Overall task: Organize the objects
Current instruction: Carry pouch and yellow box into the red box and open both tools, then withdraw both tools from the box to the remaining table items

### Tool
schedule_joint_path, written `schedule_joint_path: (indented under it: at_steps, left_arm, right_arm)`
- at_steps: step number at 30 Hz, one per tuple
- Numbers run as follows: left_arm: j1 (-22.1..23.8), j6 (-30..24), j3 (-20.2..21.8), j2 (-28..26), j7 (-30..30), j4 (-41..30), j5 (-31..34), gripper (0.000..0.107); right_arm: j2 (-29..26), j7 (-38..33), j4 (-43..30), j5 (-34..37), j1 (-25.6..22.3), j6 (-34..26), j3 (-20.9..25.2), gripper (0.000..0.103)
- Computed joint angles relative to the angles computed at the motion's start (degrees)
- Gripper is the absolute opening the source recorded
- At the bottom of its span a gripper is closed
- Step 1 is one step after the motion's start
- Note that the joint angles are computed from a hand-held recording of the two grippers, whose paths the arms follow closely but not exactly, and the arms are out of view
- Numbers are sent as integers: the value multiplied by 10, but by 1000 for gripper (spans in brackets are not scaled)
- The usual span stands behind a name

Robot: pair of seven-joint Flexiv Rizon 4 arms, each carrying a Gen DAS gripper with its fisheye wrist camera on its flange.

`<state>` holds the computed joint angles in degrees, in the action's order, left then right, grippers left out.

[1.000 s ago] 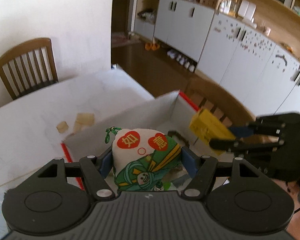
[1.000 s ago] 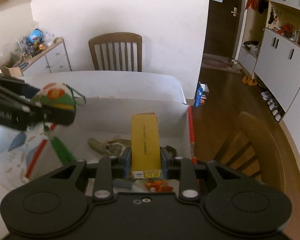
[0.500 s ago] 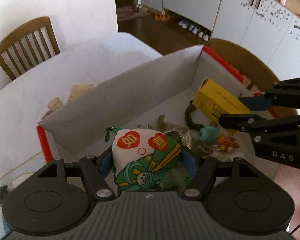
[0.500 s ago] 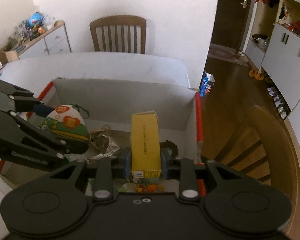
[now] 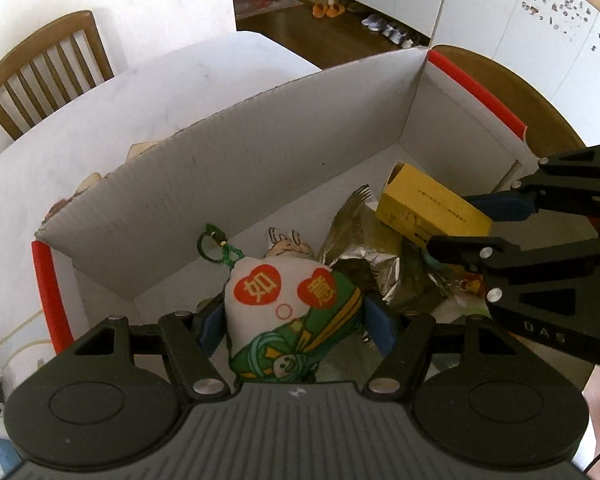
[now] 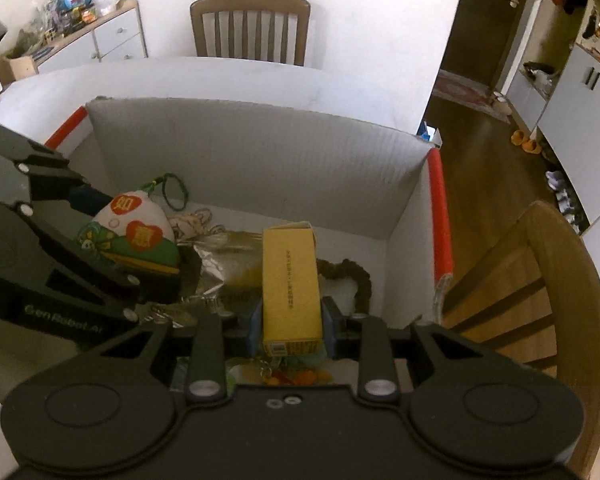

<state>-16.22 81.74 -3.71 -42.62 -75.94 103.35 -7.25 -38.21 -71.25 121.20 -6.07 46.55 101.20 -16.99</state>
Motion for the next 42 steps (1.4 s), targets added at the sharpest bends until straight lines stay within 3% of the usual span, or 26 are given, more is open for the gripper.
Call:
schedule_joint_path:
  at_steps: [7,16,24,34,42]
  left_arm:
    - [-10,-13,12,0,-15,-6,3,70]
    - [-24,-17,30,8,-38,-3,20,78]
    - [-12,-5,14,31,-33,27,23,86]
    - [33,72,-45,74,-21,95,-9,87]
    - [151,188,-169,117,-6,184,0,87]
  right_arm:
    - [-1,-5,-6,-6,-14,-6,14,29]
    - [13,-20,6,-27,-30,0,28,37]
    - [32,-48,34,4,-17,32,25,58]
    - [74,-64,62,44,-24,51,43,62]
    - [117,-84,95,123,72,78,-19,75]
